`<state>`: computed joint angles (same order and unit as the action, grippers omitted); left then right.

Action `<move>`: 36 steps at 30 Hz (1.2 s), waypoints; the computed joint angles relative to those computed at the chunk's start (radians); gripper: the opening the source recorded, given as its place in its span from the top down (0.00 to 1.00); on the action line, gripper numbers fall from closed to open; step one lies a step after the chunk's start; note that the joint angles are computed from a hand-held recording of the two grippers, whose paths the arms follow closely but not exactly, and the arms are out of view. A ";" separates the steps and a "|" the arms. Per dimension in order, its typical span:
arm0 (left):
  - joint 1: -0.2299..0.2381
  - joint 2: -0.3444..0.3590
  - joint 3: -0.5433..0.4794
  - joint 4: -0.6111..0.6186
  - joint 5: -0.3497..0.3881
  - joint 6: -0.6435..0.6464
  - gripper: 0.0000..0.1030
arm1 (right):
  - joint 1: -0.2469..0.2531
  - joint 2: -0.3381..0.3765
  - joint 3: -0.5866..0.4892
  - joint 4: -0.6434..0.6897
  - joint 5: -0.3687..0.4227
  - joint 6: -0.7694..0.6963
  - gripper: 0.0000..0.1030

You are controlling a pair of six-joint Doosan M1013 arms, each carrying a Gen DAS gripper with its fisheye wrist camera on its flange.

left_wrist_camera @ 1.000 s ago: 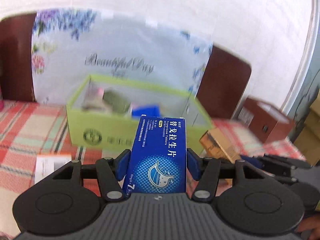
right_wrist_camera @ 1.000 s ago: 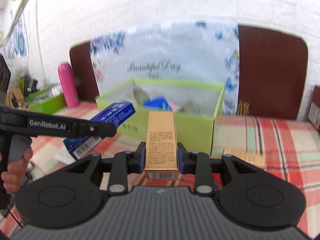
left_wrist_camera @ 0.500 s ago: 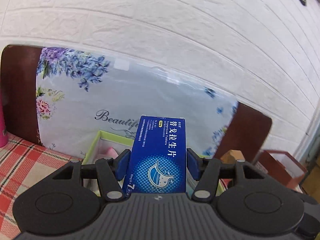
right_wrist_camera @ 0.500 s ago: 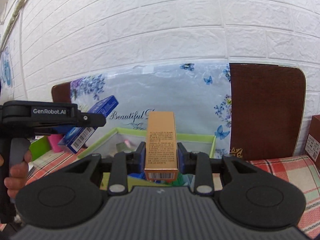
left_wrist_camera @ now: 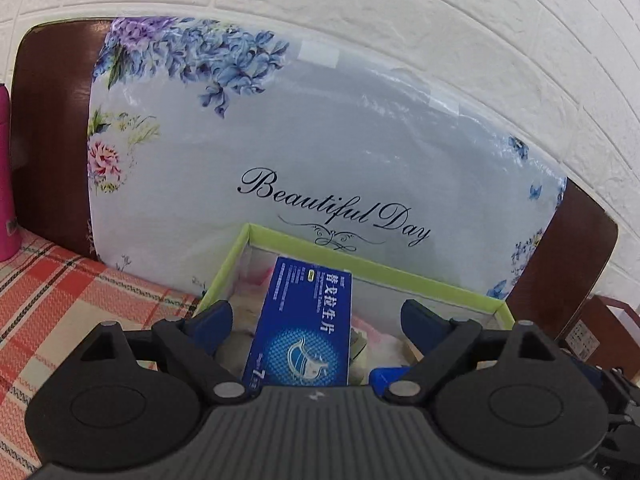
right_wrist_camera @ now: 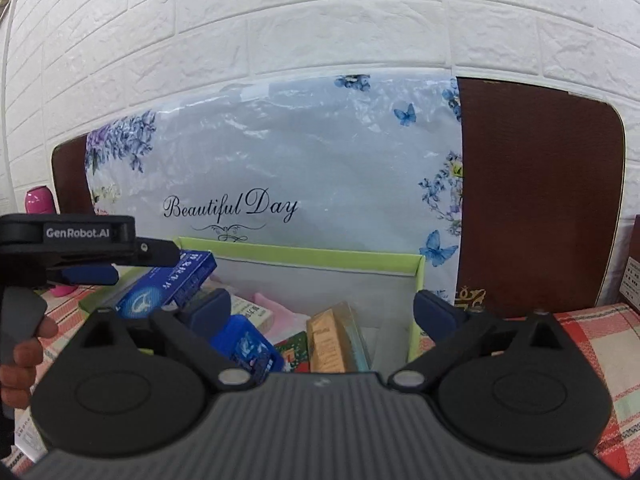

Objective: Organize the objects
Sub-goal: 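Carry the blue and gold boxes into the lime-green box and release both, then withdraw both tools, moving the left tool to the white medicine box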

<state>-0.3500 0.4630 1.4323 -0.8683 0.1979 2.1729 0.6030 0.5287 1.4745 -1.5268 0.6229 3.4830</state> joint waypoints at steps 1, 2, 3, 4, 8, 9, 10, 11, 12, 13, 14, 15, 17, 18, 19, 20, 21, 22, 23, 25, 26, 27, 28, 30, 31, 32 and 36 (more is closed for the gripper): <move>-0.001 -0.003 0.009 -0.024 -0.008 0.022 0.09 | -0.001 -0.002 0.005 0.001 -0.003 0.014 0.00; -0.001 -0.006 0.015 -0.047 -0.011 0.045 0.09 | -0.002 -0.004 0.008 0.009 -0.008 0.018 0.00; 0.000 -0.008 0.018 -0.052 -0.009 0.051 0.09 | -0.003 -0.007 0.010 0.026 -0.014 0.010 0.00; 0.000 -0.009 0.019 -0.046 -0.004 0.045 0.09 | -0.003 -0.009 0.010 0.045 -0.017 -0.002 0.00; 0.001 -0.024 0.030 0.007 0.007 -0.012 0.09 | 0.002 -0.025 0.023 0.072 -0.017 -0.010 0.00; 0.001 -0.031 0.034 0.017 0.011 -0.024 0.09 | 0.005 -0.030 0.027 0.074 -0.016 -0.010 0.00; 0.001 -0.038 0.039 0.025 0.015 -0.031 0.09 | 0.008 -0.035 0.030 0.080 -0.013 -0.015 0.00; 0.002 -0.046 0.046 0.019 0.018 -0.024 0.09 | 0.011 -0.041 0.031 0.091 -0.009 -0.030 0.00; 0.003 -0.054 0.052 0.013 0.020 -0.015 0.09 | 0.015 -0.047 0.033 0.100 -0.004 -0.046 0.00; 0.003 -0.064 0.059 0.024 0.020 -0.022 0.09 | 0.019 -0.053 0.034 0.106 0.000 -0.061 0.00; 0.003 -0.073 0.065 0.049 0.019 -0.045 0.09 | 0.024 -0.060 0.038 0.108 0.005 -0.069 0.00; 0.003 -0.084 0.074 0.059 0.017 -0.053 0.09 | 0.029 -0.067 0.042 0.105 0.008 -0.067 0.00; 0.007 -0.106 0.094 0.031 0.013 -0.026 0.09 | 0.039 -0.085 0.057 0.089 0.006 -0.053 0.00; 0.008 -0.117 0.105 0.025 0.012 -0.020 0.09 | 0.044 -0.093 0.064 0.086 0.004 -0.052 0.00; 0.011 -0.129 0.118 0.017 0.012 -0.007 0.09 | 0.049 -0.101 0.069 0.088 0.004 -0.056 0.00; 0.013 -0.139 0.129 0.012 0.011 0.003 0.09 | 0.055 -0.108 0.076 0.089 0.005 -0.060 0.00; 0.015 -0.152 0.145 -0.002 0.007 0.019 0.09 | 0.060 -0.115 0.082 0.087 0.005 -0.061 0.00; 0.018 -0.162 0.159 -0.020 0.003 0.034 0.09 | 0.066 -0.123 0.090 0.080 0.007 -0.057 0.00; 0.021 -0.172 0.171 -0.017 0.001 0.027 0.09 | 0.072 -0.130 0.097 0.074 0.008 -0.050 0.00; 0.025 -0.188 0.191 0.043 0.003 -0.040 0.09 | 0.081 -0.144 0.110 0.072 0.009 -0.043 0.00; 0.027 -0.195 0.202 0.061 0.003 -0.060 0.09 | 0.086 -0.151 0.119 0.070 0.010 -0.038 0.00; 0.029 -0.202 0.214 0.076 0.002 -0.080 0.09 | 0.091 -0.158 0.127 0.065 0.014 -0.029 0.00; 0.031 -0.209 0.227 0.095 0.000 -0.106 0.09 | 0.096 -0.164 0.135 0.063 0.019 -0.021 0.00; 0.035 -0.217 0.246 0.141 0.010 -0.161 0.09 | 0.105 -0.176 0.151 0.061 0.027 -0.007 0.00; 0.036 -0.220 0.255 0.155 0.015 -0.176 0.09 | 0.109 -0.182 0.159 0.063 0.030 -0.002 0.00; 0.037 -0.223 0.265 0.180 0.020 -0.202 0.09 | 0.114 -0.187 0.168 0.064 0.033 0.003 0.00; 0.034 -0.223 0.297 0.354 0.026 -0.365 0.09 | 0.132 -0.210 0.209 0.083 0.048 0.013 0.00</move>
